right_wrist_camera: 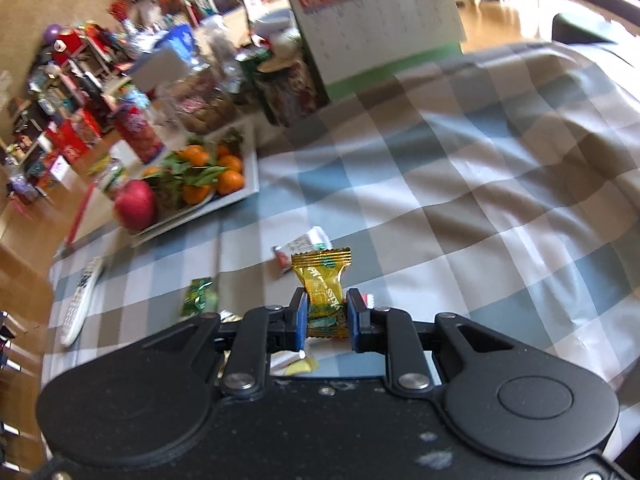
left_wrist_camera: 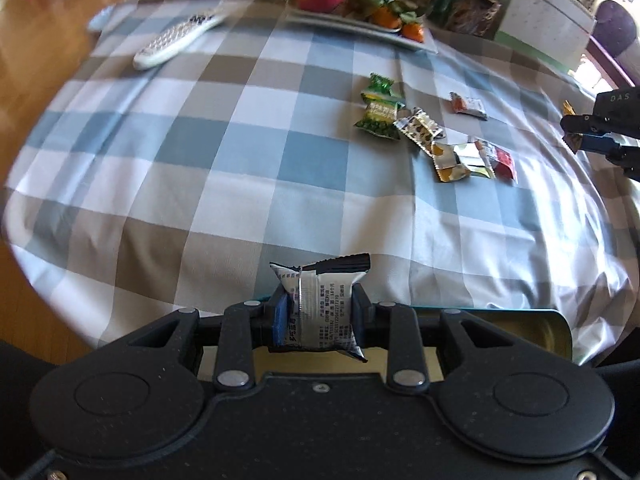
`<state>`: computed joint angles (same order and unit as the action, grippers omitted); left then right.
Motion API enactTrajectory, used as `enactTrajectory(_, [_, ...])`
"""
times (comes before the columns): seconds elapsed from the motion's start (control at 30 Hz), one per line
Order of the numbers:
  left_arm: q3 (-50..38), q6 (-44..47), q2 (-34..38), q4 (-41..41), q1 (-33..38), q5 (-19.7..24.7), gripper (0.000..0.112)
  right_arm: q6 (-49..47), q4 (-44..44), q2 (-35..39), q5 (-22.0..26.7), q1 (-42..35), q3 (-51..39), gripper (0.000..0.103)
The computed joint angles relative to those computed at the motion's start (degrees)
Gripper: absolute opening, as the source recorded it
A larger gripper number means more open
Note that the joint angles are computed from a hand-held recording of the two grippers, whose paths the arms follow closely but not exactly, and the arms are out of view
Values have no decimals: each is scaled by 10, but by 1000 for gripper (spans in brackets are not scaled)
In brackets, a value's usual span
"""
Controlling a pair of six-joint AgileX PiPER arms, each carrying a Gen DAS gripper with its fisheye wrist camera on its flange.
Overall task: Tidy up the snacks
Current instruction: 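Carry the white packet and yellow candy over the green tin tray, then open the left tool over the tray while the right tool releases the yellow candy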
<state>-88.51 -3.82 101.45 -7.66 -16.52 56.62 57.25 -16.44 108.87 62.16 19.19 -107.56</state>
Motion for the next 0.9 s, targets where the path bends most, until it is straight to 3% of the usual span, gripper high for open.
enactTrajectory(0.23, [18, 5, -9, -19, 12, -10, 39, 110, -86, -134, -107, 103, 195, 22])
enactTrajectory(0.37, [38, 13, -21, -22, 14, -17, 39, 168, -170, -175, -107, 189, 252, 22])
enactTrajectory(0.53, [73, 17, -47, -18, 13, -31, 39, 250, -211, -229, -119, 264, 321, 22])
enactTrajectory(0.9, [157, 17, -114, -19, -5, -82, 39, 441, -260, -279, -56, 369, 393, 22])
